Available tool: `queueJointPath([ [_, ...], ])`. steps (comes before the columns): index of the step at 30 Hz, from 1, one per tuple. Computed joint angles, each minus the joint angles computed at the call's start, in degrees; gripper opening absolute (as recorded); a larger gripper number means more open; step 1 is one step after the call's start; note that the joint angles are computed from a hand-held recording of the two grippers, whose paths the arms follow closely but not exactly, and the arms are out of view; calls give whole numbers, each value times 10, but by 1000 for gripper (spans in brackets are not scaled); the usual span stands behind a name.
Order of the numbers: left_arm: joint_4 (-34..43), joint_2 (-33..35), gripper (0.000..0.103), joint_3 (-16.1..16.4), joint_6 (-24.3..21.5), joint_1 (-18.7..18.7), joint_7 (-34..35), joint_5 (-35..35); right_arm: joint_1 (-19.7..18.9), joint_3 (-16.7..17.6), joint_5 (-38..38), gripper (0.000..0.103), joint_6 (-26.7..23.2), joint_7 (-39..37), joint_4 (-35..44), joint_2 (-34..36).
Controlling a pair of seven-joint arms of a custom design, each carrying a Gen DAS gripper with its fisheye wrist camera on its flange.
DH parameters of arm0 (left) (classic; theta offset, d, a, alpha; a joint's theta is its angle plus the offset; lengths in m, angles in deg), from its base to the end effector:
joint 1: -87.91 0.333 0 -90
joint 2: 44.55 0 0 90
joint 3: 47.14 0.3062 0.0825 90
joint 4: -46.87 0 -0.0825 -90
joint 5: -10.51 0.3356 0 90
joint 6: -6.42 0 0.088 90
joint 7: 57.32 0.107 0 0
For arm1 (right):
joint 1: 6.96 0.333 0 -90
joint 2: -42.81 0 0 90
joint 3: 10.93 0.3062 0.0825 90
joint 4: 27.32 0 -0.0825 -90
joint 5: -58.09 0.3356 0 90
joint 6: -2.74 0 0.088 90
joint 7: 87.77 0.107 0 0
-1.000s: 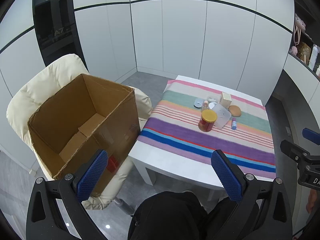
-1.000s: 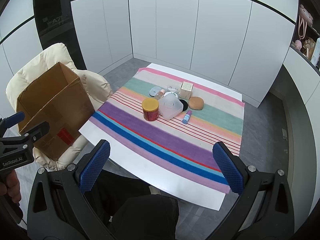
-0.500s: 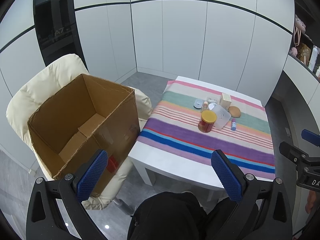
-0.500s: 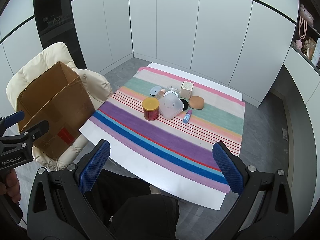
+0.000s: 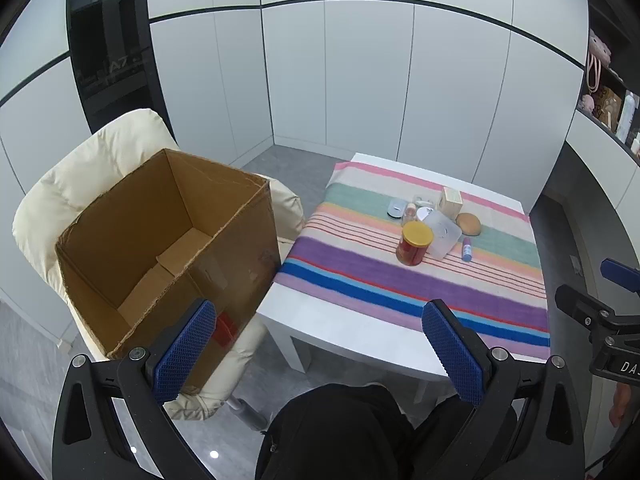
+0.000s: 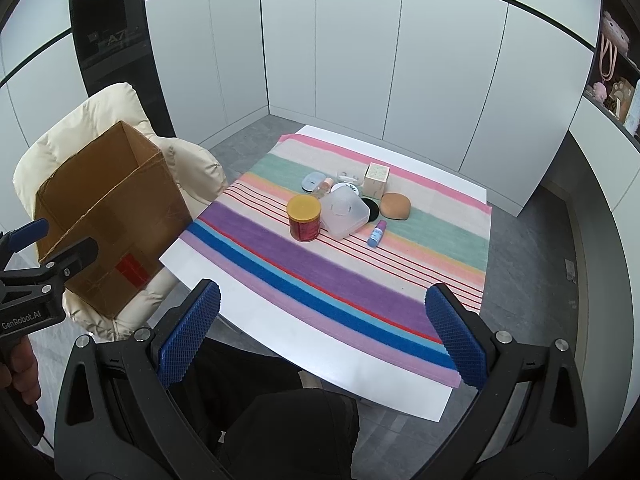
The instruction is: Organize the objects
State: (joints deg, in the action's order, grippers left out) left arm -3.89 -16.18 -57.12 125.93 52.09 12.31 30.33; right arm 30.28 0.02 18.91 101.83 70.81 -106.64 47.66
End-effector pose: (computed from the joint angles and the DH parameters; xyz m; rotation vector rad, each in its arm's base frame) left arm 0.5063 -0.4347 0.6876 -1.3774 2.1991 -0.8570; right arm 0.4100 0.3624 0.6869 -1.5165 2.1424 -0.8135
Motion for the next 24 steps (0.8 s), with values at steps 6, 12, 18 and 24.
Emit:
queueJointPath([
  [6,-6,-3,103,-1,4,2,4,-1,0,0,0,103,0,-1,-1,-1],
  [12,-7,-3,103,-1,5,2,2,-2,-1,0,2,103,1,-3,-2,-2],
  [18,-6,-2,103,-2,4,1,2,-2,-1,0,1,103,2,-2,-2,-1],
  [24,14,11,103,-1,-1,-4,5,-5,-1,0,2,103,3,-2,-1,0],
])
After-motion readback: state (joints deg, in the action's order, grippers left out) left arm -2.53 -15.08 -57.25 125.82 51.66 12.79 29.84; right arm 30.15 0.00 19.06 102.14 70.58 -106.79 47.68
